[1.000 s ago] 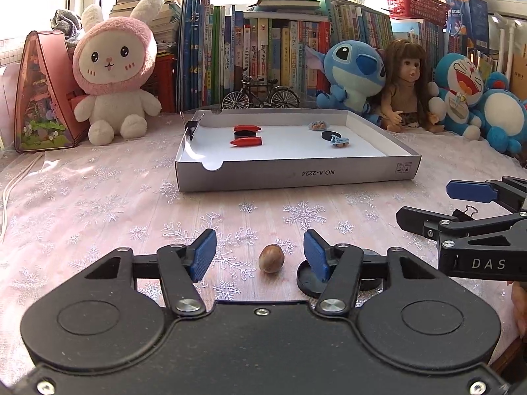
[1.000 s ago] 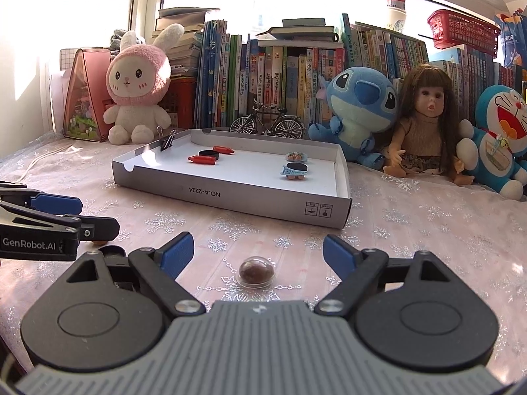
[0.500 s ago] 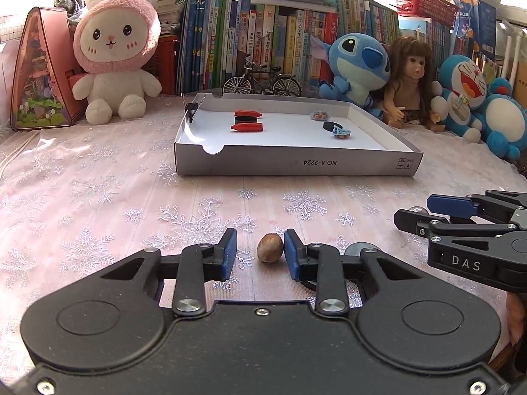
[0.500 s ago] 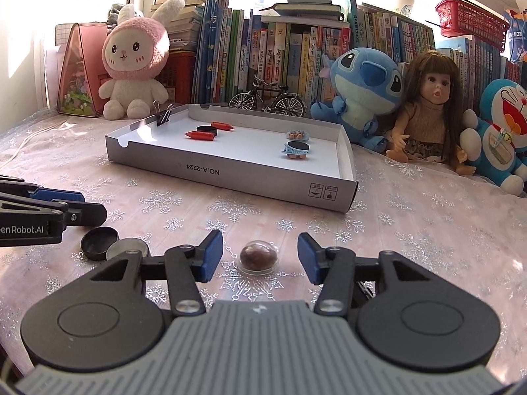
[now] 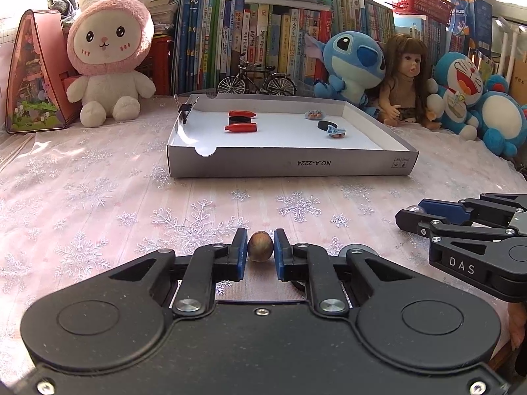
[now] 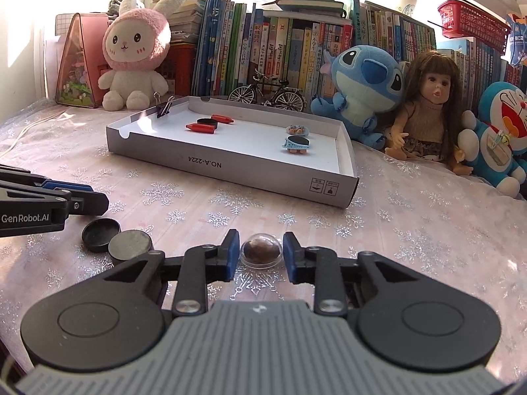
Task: Organize rigid objects
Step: 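Close left tool on the brown nut while right tool closes on the glass ball, then carry brown nut in left tool while right tool carries glass ball into the tray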
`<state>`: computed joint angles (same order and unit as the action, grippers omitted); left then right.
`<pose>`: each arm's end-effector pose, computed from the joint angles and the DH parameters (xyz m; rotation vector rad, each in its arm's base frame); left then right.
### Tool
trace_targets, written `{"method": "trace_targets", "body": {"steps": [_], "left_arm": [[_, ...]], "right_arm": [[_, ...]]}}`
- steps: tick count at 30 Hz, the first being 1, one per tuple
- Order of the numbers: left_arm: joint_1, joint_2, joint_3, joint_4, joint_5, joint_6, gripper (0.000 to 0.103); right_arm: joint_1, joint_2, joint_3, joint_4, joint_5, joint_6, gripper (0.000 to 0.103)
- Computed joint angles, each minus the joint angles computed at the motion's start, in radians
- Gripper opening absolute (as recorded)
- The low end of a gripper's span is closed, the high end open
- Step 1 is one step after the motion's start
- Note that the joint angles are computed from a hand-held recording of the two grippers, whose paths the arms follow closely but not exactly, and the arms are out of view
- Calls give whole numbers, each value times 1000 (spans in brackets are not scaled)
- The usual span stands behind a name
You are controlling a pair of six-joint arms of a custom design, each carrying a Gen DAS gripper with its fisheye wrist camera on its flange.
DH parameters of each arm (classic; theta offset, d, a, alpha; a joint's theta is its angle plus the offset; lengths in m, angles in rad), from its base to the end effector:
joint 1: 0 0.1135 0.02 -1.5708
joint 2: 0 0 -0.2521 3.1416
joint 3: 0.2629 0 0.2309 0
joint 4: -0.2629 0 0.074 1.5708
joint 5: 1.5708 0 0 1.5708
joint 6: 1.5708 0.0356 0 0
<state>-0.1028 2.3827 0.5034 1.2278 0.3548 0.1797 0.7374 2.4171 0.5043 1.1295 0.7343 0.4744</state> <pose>0.2750 -0.0408 -0.0088 0.5004 2.1395 -0.3505 0.2098 0.1583 -0.0205 0.0573 2.1258 -0.1670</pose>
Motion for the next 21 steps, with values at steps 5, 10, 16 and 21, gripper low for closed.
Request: {"method": "trace_targets", "body": {"steps": [5,10,16,21], "left_arm": [[4,-6,-12,16,7,2,16],[7,-24,-15,10,11,1,16],[7,-47,-18,3,16,6,16],[4,-100,10,-79,35,-9,16]], "right_arm": [[5,-9,-12,21,15,1,35],[2,-27,-24,30,16,3,35],[-5,-45,-42,44,12,11,35],[-23,-77,-56,50,4,0,35]]}}
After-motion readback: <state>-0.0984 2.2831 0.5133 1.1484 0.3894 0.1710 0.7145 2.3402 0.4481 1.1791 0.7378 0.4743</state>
